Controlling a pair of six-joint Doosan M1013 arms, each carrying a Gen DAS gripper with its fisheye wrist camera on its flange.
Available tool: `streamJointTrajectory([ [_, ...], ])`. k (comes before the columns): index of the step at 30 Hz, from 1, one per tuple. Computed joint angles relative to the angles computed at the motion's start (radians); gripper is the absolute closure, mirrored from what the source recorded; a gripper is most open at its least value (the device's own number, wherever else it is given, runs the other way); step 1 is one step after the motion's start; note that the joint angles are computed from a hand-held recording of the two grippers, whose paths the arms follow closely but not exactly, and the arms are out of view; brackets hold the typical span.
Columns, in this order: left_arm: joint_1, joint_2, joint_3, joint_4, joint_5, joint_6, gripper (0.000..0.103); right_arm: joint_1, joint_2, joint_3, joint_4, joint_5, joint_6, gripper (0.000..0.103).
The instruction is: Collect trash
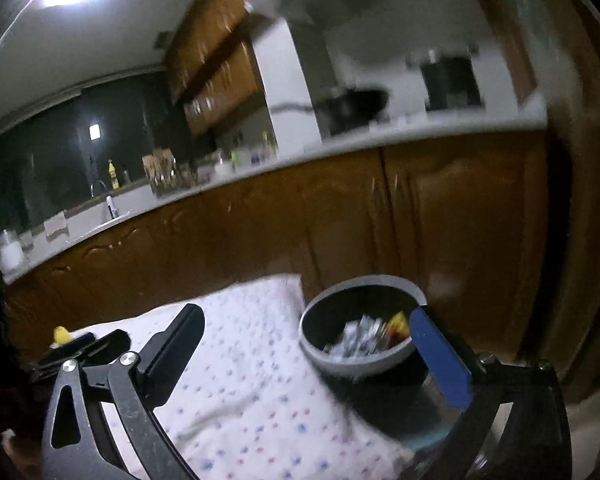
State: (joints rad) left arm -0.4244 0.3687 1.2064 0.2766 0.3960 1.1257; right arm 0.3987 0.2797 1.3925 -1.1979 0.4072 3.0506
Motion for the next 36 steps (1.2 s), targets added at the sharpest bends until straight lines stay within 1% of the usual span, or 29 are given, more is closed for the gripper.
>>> streamJointTrajectory([
  [2, -0.013, -0.017, 0.039, 0.189, -0.035, -0.16, 0.0, 0.017, 0.0, 0.012, -0.123, 0.036, 0.081, 0.0],
  [3, -0.016, -0.021, 0.05, 0.244, -0.039, -0.208, 0.0, 0.021, -0.001, 0.019, -0.162, 0.039, 0.115, 0.0],
  [6, -0.024, -0.033, 0.082, 0.365, -0.057, -0.309, 0.0, 0.027, -0.003, 0.043, -0.263, 0.049, 0.226, 0.0],
  [8, -0.026, -0.043, 0.101, 0.431, -0.068, -0.37, 0.0, 0.03, -0.002, 0.05, -0.283, 0.058, 0.243, 0.0],
  [11, -0.03, -0.05, 0.114, 0.487, -0.068, -0.421, 0.0, 0.031, -0.001, 0.054, -0.266, 0.062, 0.223, 0.0],
  [13, -0.034, -0.054, 0.119, 0.489, -0.062, -0.412, 0.0, 0.035, -0.004, 0.061, -0.267, 0.067, 0.228, 0.0],
  [20, -0.047, -0.061, 0.133, 0.609, -0.039, -0.513, 0.0, 0.037, -0.003, 0.069, -0.255, 0.068, 0.217, 0.0],
  [23, -0.049, -0.06, 0.134, 0.612, -0.03, -0.508, 0.0, 0.037, 0.0, 0.066, -0.24, 0.072, 0.201, 0.0],
  [32, -0.056, -0.06, 0.137, 0.68, -0.014, -0.582, 0.0, 0.036, 0.001, 0.069, -0.247, 0.066, 0.212, 0.0],
  [36, -0.059, -0.059, 0.137, 0.684, -0.006, -0.586, 0.0, 0.036, 0.001, 0.068, -0.24, 0.066, 0.207, 0.0],
])
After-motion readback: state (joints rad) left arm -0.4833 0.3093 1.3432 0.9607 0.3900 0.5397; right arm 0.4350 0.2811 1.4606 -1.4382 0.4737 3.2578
